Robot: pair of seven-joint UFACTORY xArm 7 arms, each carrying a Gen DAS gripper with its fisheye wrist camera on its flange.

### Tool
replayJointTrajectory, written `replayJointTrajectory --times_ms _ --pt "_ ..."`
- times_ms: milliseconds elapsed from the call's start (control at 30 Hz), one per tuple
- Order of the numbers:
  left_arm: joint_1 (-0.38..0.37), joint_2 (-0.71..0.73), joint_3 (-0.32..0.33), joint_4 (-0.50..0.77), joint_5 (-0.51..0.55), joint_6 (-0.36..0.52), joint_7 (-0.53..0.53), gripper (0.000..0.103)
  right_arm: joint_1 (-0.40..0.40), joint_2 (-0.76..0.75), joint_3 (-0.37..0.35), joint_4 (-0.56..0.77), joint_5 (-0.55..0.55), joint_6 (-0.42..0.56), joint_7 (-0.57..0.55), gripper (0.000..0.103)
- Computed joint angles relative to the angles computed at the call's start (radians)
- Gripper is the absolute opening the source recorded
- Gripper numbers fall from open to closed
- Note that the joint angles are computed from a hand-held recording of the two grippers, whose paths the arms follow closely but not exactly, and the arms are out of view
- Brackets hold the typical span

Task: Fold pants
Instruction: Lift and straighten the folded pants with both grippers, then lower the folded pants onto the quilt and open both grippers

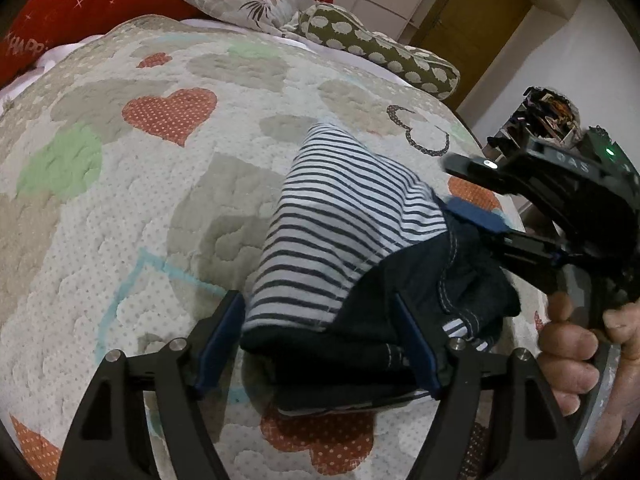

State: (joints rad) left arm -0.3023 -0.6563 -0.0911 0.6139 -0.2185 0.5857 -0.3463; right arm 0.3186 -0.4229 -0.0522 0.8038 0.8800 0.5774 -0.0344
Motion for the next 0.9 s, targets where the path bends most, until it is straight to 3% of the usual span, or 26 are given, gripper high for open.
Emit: replayJointTrajectory --times_ms 100,233,367,433,533,633,733,800,900 --pt "0.006 -0.004 -0.011 -0.009 0.010 -0.012 -0.010 0.075 -0.064 -0.079 0.046 -0.051 -0.118 -0.054 0.117 0.044" --pt "0.011 -0.002 -0.015 0.001 0.024 0.005 -0.025 0.075 0.011 -0.198 0.006 -0.116 -0.146 -0.066 0.076 0.048" --pt "0.003 -0.047 0.001 0.020 0.013 0.099 -0.027 0.076 0.020 -0.234 0.006 -0.185 -0.207 -0.003 0.117 0.049" --pt "0.019 -0.120 -0.018 0.009 0.033 0.148 -0.044 0.076 0.012 -0.315 0.021 -0.241 -0.222 -0.033 0.146 0.049" --pt "0.074 -0.261 -0.091 -0.019 0.113 0.207 -0.105 0.077 -0.043 -0.448 0.090 -0.287 -0.349 -0.006 0.233 0.053" --pt "0.152 -0.444 -0.199 -0.052 0.241 0.245 -0.193 0.090 -0.096 -0.593 0.162 -0.324 -0.488 0.081 0.314 0.056" --pt "0.197 -0.603 -0.263 -0.071 0.332 0.266 -0.256 0.102 -0.111 -0.734 0.225 -0.359 -0.589 0.161 0.386 0.059" --pt "0.214 -0.686 -0.280 -0.075 0.373 0.263 -0.280 0.103 -0.099 -0.794 0.244 -0.376 -0.632 0.198 0.419 0.061" --pt "0.190 -0.719 -0.243 -0.065 0.373 0.232 -0.262 0.103 -0.063 -0.855 0.265 -0.395 -0.676 0.241 0.464 0.062"
